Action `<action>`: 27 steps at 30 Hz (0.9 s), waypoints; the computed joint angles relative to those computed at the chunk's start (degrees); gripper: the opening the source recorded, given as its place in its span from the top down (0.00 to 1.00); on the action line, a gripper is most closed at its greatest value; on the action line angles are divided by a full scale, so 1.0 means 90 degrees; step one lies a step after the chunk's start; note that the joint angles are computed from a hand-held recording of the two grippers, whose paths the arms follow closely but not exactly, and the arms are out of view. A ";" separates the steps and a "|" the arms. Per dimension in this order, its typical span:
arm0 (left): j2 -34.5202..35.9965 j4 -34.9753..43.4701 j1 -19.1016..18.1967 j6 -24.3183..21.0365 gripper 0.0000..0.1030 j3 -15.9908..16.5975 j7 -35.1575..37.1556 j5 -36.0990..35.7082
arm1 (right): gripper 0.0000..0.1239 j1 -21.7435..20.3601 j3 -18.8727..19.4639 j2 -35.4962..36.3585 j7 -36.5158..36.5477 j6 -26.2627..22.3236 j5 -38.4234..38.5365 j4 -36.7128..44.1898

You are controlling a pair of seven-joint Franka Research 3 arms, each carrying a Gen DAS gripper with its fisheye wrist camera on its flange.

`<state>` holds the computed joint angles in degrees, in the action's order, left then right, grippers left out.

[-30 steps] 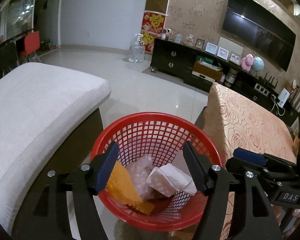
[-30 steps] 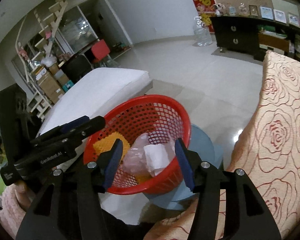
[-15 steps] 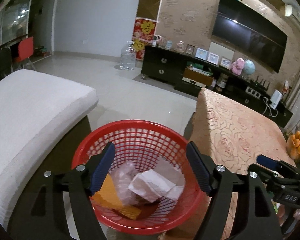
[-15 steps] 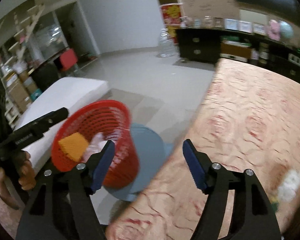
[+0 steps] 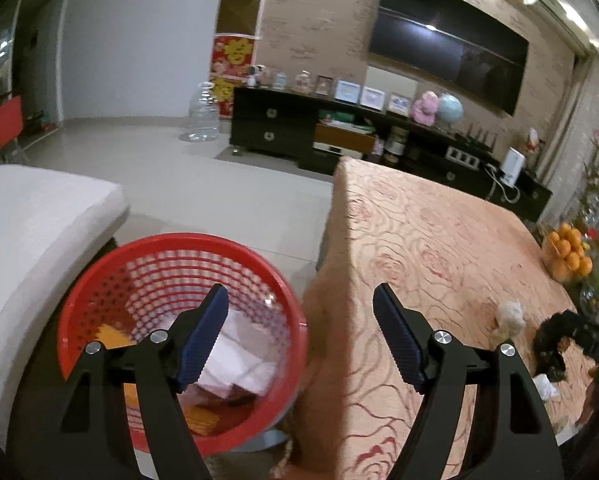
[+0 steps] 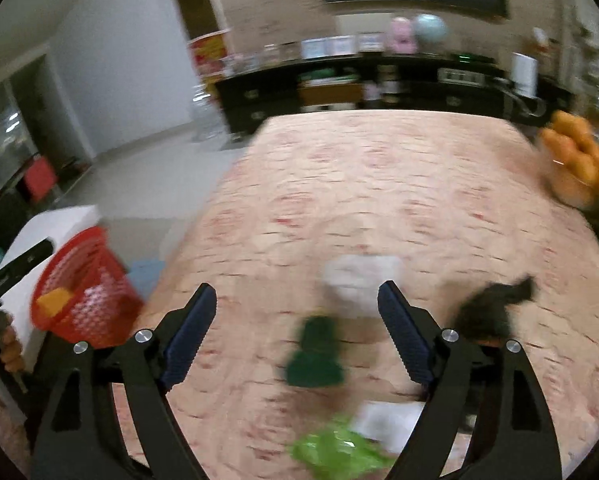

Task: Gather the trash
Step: 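Move both tools back to the trash on the table, then grasp the green knitted item with the left tool while the right tool grasps the dark cloth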

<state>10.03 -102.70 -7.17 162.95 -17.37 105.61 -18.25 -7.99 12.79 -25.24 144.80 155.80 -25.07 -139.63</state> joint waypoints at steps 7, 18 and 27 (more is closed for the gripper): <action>0.0043 -0.0025 -0.0143 -0.0076 0.28 -0.0268 0.0508 -0.0221 | 0.35 -0.0517 0.0163 -0.0661 0.0520 -0.0426 -0.0354 -0.0497; 0.0342 0.0253 -0.0471 -0.0793 0.28 -0.0628 0.1467 -0.0775 | 0.35 -0.0702 -0.0072 -0.1027 0.0715 -0.0389 0.0042 -0.1024; 0.0847 0.0730 -0.1187 -0.1477 0.28 -0.0725 0.1474 -0.0193 | 0.35 -0.0957 -0.0157 -0.1171 0.0826 -0.0227 0.0453 -0.1355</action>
